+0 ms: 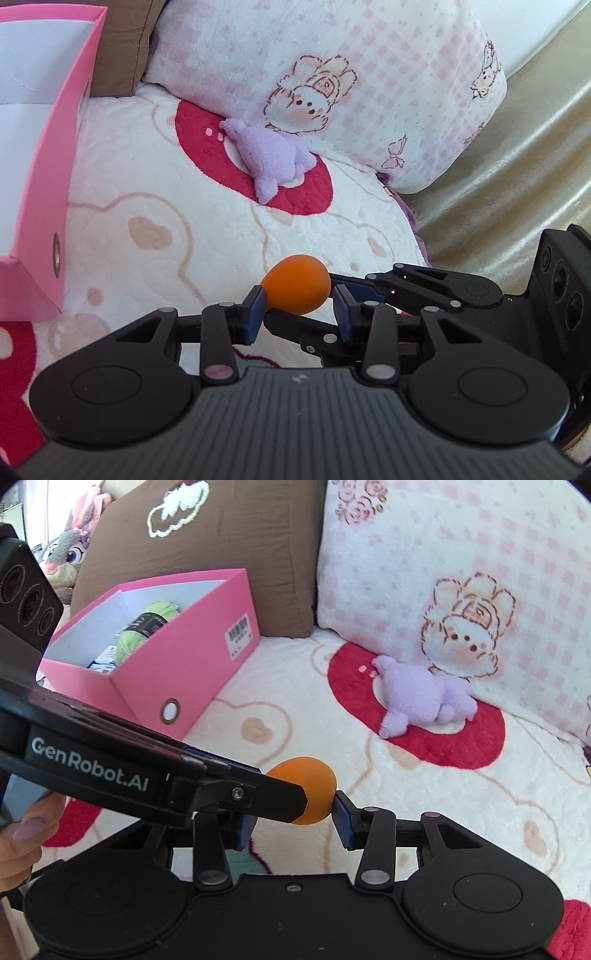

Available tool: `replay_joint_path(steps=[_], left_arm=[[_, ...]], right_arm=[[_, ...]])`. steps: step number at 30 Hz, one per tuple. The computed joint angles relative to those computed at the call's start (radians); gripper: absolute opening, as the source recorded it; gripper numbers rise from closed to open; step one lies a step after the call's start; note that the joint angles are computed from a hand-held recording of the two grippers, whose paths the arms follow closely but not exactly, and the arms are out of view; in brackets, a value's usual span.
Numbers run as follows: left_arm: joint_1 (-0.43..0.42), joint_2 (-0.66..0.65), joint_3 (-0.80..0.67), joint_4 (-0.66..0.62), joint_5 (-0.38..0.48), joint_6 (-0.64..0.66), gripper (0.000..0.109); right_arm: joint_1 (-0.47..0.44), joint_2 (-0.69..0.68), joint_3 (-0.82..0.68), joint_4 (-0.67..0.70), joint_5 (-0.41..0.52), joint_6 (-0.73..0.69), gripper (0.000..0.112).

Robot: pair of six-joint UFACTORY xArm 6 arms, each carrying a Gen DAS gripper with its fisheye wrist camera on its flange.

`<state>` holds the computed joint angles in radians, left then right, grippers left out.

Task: Organize objects
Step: 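Lift the orange sponge with the left gripper and carry it over the pink box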

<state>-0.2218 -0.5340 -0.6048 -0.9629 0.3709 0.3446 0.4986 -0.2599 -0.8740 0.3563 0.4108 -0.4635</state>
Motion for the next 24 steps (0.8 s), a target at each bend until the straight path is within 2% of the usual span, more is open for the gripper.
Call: replay_joint_path(steps=[10,24], left_arm=[[0.017,-0.089,0.038,0.094,0.043,-0.083,0.038],[0.064,-0.248,0.058,0.304,0.195,-0.232,0.038]], right_arm=[[0.028,-0.049,0.016,-0.02,0.024,0.018,0.049],[0.079,-0.138,0.046,-0.078,0.067,0.09,0.049]])
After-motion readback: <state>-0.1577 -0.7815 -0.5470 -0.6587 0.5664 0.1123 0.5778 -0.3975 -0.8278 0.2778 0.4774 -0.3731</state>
